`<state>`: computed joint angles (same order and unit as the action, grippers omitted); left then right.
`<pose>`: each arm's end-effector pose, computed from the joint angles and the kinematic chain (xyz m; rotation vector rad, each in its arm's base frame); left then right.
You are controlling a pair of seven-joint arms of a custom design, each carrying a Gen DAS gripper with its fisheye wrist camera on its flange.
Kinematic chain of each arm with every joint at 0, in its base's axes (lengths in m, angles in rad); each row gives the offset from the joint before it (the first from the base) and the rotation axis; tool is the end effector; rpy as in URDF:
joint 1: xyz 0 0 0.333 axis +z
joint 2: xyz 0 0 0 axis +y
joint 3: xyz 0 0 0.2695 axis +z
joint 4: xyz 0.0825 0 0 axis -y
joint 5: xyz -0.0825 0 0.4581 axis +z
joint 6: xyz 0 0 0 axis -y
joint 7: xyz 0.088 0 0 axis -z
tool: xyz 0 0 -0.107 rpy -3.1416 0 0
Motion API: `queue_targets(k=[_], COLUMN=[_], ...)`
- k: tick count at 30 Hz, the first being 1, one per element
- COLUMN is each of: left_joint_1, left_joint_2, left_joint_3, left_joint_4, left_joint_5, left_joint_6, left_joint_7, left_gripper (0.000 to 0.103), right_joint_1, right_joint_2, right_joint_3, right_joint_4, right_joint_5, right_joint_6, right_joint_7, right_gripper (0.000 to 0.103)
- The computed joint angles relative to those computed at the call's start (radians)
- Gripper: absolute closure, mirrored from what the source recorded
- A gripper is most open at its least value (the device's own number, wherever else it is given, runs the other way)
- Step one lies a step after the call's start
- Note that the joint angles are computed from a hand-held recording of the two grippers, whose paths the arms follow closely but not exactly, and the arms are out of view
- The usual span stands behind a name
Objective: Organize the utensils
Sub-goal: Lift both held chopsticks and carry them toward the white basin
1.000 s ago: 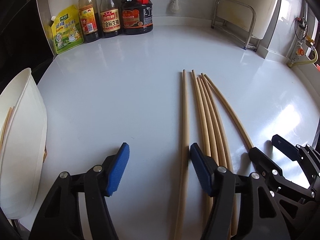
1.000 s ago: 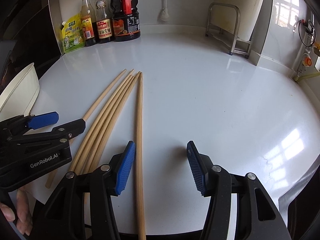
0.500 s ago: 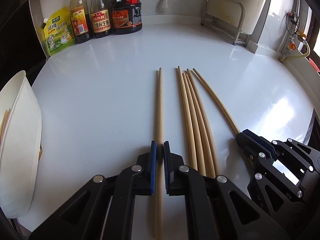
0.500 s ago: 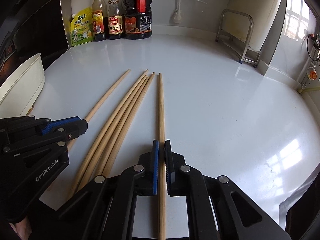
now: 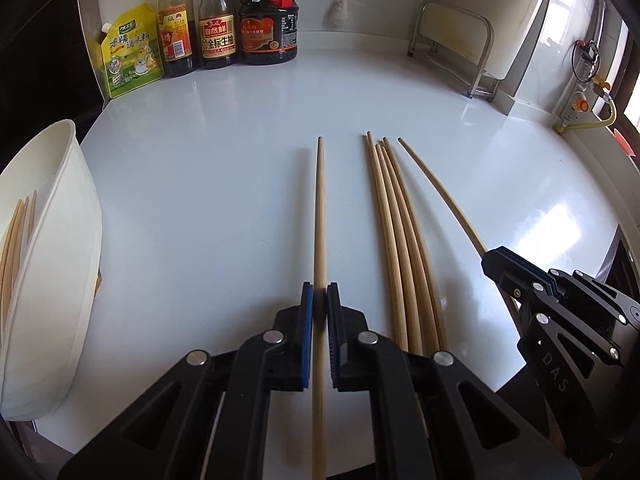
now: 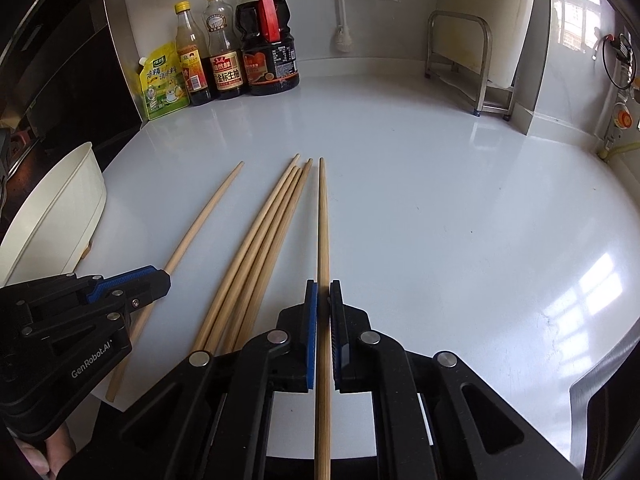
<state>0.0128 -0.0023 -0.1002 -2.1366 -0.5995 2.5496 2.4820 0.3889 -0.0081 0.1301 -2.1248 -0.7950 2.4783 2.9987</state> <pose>0.6339 -0.0480 0.3634 -1.3586 2.4708 -0.7921 0.5495 0.3168 0.3659 -1.4904 2.1443 -0.7028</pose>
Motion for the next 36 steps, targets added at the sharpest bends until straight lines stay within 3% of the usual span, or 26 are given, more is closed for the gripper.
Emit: queue_targets(k=[23,36], left_joint_1=[0.034,0.102], left_joint_2=[-0.156,-0.119], left_joint_3=[0.086,0.132], left_joint_4=[-0.056,0.04], left_joint_5=[-0.209,-0.296], left_joint_6=[-0.064,-0.093], left_joint_7=[0.152,0.177], left_gripper=[0.095,0.095], right_joint_1=[0.04,0.118], right_joint_2=[-0.016,0.175], right_joint_3=[0.036,0.006], right_joint_4=[0.077,0.34], right_joint_5=[-0.104,-0.118], right_joint_6=[-0.041,-0.051], right_joint_7=[0.072,-0.024], right_gripper=[0.097,0.097])
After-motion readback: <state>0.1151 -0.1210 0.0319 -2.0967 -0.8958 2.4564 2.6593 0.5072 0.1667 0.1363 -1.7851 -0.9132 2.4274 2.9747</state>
